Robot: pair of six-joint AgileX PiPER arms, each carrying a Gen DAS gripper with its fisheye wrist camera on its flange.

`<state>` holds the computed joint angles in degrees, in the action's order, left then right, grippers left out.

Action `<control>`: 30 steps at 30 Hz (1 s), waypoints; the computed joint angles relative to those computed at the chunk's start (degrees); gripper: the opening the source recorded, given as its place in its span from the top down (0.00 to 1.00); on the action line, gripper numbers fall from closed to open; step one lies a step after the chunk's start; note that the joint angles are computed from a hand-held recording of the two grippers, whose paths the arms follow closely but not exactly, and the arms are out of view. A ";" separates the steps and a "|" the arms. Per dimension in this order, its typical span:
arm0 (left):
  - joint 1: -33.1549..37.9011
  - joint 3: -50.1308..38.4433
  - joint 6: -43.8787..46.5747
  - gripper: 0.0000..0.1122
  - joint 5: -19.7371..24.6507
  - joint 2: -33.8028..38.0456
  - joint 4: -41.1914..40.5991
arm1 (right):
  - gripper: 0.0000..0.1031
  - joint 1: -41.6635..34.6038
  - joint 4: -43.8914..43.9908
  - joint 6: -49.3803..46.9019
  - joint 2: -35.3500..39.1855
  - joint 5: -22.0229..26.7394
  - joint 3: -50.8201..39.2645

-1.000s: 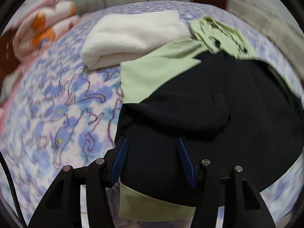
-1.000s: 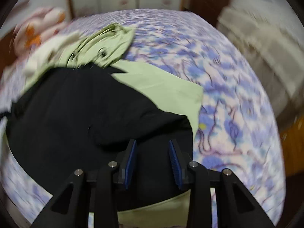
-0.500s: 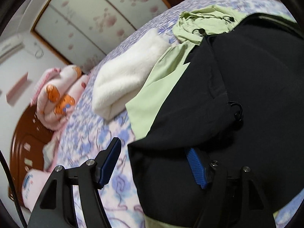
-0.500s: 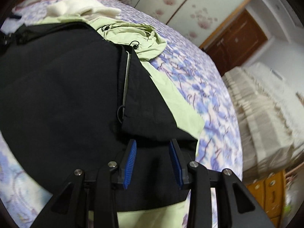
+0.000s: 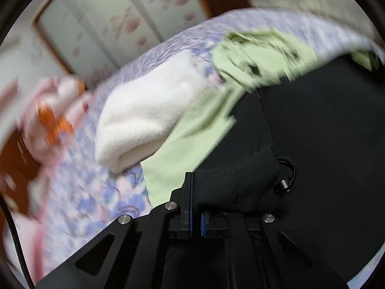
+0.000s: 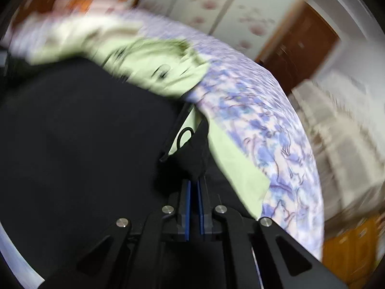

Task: Fold large clothes
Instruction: 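Lift the black hem and fold it up toward the hood with both grippers, then lay the folded black hem down onto the hoodie and release both grippers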

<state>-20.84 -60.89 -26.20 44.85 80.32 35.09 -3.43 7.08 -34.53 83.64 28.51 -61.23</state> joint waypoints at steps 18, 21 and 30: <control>32.24 -13.70 23.24 0.43 1.27 18.06 -52.35 | 0.61 -17.20 20.69 16.17 29.99 32.87 -38.36; 32.23 -14.43 24.47 0.43 1.11 18.95 -52.91 | 0.61 -16.12 19.64 16.62 30.97 31.96 -38.60; 33.19 -20.75 27.67 0.43 4.66 23.64 -55.40 | 0.60 -13.83 17.16 18.52 32.97 28.54 -39.34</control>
<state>12.34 -81.64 1.47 49.51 103.96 -20.31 -17.26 24.24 -16.01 116.61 57.05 -100.56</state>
